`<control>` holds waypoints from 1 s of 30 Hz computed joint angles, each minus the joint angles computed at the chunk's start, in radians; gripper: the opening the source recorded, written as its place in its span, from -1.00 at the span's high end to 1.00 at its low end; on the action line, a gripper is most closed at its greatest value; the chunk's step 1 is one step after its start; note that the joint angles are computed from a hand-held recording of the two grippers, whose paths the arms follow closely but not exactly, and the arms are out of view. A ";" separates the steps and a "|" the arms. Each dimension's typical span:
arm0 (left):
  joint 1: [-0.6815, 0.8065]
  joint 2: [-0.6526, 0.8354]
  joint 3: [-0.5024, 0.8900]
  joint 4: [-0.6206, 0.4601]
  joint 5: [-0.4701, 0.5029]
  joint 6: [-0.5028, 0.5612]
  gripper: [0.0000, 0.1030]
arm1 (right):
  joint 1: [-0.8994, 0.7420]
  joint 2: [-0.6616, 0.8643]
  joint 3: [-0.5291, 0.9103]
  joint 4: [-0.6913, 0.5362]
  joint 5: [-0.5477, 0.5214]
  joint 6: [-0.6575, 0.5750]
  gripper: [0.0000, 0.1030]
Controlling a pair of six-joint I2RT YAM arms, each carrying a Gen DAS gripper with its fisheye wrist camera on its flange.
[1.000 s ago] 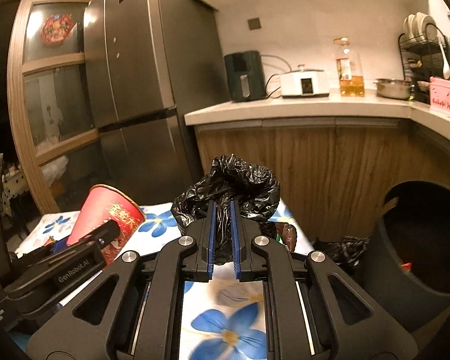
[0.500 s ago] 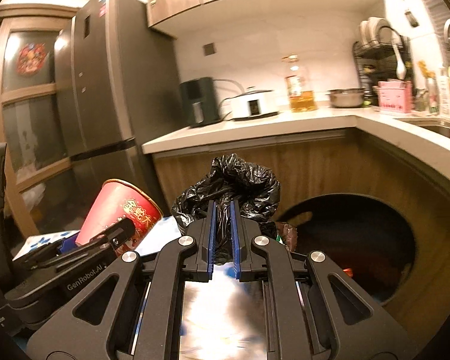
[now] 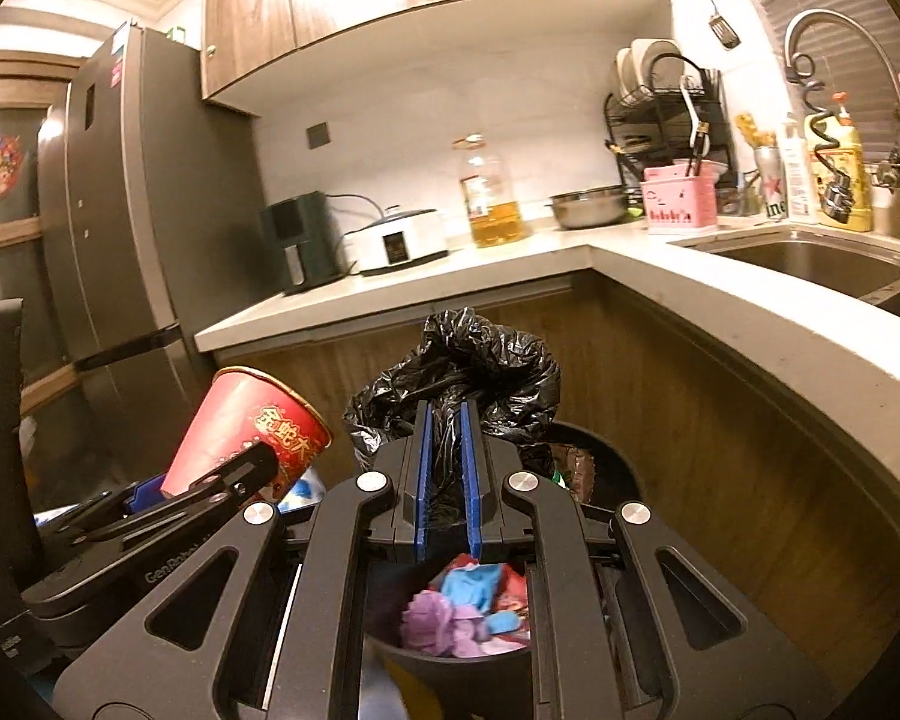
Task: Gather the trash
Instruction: 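Carry the black bag and red cup over the black bin with both tools, then open both tools to drop the bag and cup into the bin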
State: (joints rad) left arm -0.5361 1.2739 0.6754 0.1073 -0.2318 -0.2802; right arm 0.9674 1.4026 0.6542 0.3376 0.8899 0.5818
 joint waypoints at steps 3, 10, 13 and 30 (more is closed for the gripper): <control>-0.022 0.021 0.007 0.012 -0.006 0.005 -0.18 | -0.018 -0.022 -0.026 0.008 -0.012 0.000 0.81; -0.042 0.083 0.043 0.024 -0.015 0.009 -0.18 | -0.059 -0.028 -0.045 0.027 -0.056 -0.002 0.81; -0.041 0.102 0.050 0.029 -0.009 0.009 -0.19 | -0.068 -0.013 -0.035 0.027 -0.068 0.000 0.81; -0.017 0.155 0.063 0.038 0.029 0.008 -0.37 | -0.128 0.016 -0.019 0.013 -0.157 0.023 0.62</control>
State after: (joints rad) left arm -0.5527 1.4292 0.7386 0.1451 -0.2032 -0.2720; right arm 0.8396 1.4190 0.6348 0.3502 0.7330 0.6049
